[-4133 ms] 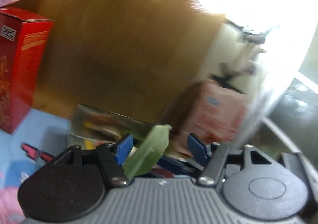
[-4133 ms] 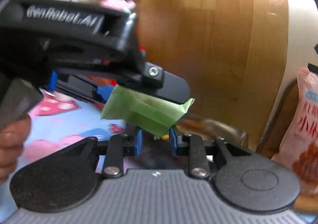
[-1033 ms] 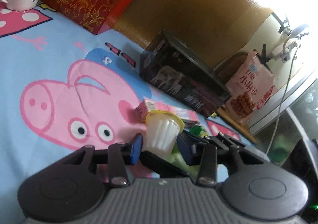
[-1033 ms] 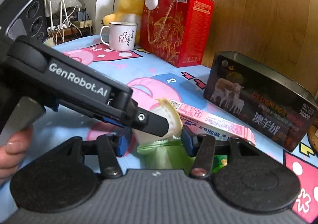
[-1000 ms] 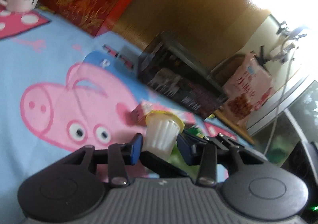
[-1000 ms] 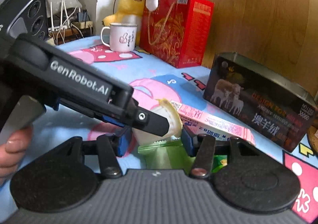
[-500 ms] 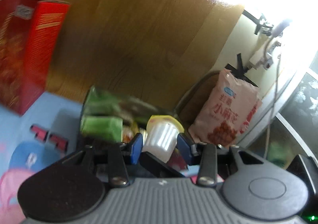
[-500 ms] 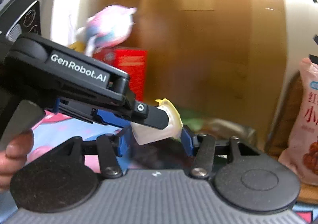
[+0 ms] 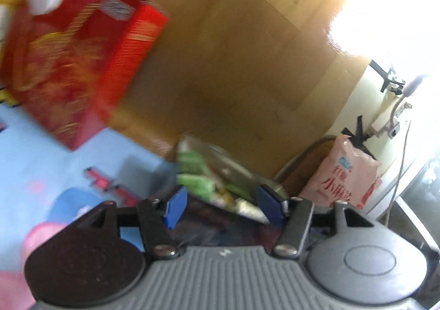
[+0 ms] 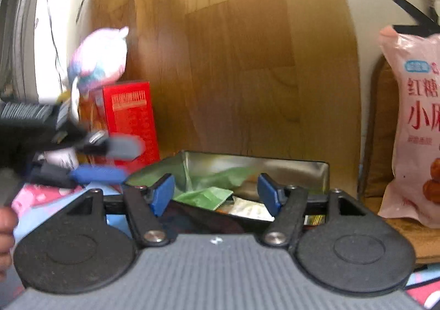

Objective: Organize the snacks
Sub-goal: 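Lower the white jelly cup into the black tin and open the left tool, then grasp the pink-and-white strip packet with the left tool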

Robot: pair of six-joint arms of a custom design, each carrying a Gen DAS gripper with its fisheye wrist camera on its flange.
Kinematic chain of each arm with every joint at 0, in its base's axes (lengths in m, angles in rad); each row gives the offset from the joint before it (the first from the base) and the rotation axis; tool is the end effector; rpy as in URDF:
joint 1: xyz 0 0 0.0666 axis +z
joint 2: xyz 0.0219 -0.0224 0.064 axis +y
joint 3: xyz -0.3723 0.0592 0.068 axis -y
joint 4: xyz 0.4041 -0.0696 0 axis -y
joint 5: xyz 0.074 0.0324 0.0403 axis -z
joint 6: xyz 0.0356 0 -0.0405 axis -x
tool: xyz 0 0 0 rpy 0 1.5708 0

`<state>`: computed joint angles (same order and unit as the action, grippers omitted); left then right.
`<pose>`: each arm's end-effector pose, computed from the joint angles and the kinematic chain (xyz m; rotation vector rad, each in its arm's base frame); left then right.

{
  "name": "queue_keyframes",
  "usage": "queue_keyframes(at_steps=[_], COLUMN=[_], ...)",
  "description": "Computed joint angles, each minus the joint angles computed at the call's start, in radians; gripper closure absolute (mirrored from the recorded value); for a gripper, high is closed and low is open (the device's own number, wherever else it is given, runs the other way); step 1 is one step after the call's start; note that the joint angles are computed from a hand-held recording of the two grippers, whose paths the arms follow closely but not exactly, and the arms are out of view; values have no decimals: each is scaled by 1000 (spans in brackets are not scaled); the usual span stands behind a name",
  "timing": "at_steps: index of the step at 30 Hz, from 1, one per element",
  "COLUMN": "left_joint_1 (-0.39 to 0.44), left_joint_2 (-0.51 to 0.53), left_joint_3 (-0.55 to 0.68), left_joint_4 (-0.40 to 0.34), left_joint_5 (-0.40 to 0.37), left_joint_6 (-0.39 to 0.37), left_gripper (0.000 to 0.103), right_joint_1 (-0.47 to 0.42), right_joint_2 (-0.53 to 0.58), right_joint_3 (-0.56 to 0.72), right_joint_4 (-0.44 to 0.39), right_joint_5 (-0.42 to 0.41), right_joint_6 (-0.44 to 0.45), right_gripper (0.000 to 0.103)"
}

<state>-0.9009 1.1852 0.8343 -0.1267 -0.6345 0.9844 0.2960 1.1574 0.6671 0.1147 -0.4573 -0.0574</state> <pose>0.2742 -0.3128 0.3149 -0.4725 1.9399 -0.5861 0.3682 0.1283 0.2695 -0.5365 1.8913 0.6771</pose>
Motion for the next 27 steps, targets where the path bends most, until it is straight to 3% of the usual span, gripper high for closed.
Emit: queue_keyframes(at_steps=[4,6,10,17,20,23,25,27], left_joint_1=[-61,-85,-115,-135,-138,-143,-142,-140], left_joint_2=[-61,-87,-86,-34,-23,-15,-8,9], left_joint_3=[-66,-94,-108,-74,-63,-59,-57,-46], left_joint_4=[-90,-123,-165,-208,-237,-238,-222,-214], left_joint_5=[-68,-95,-105,-112,-112,-110,-96,-80], left_joint_6=[111,158,238,265,298,301,279,249], left_gripper=[44,37,37,37,37,38,43,53], right_joint_1=[-31,-36,-32,1,20,31,24,25], right_joint_2=[-62,-73,-70,-130,-116,-88,-61,-60], right_joint_3=[-29,-28,6,-22,-13,3,20,21], right_joint_4=[-33,-70,-244,-395,-436,-475,-513,-516], right_joint_5=[-53,-80,-134,-88,-72,-36,-63,-77], right_joint_6=[-33,-37,9,103,126,140,144,158], right_gripper=[34,34,30,30,37,38,52,59])
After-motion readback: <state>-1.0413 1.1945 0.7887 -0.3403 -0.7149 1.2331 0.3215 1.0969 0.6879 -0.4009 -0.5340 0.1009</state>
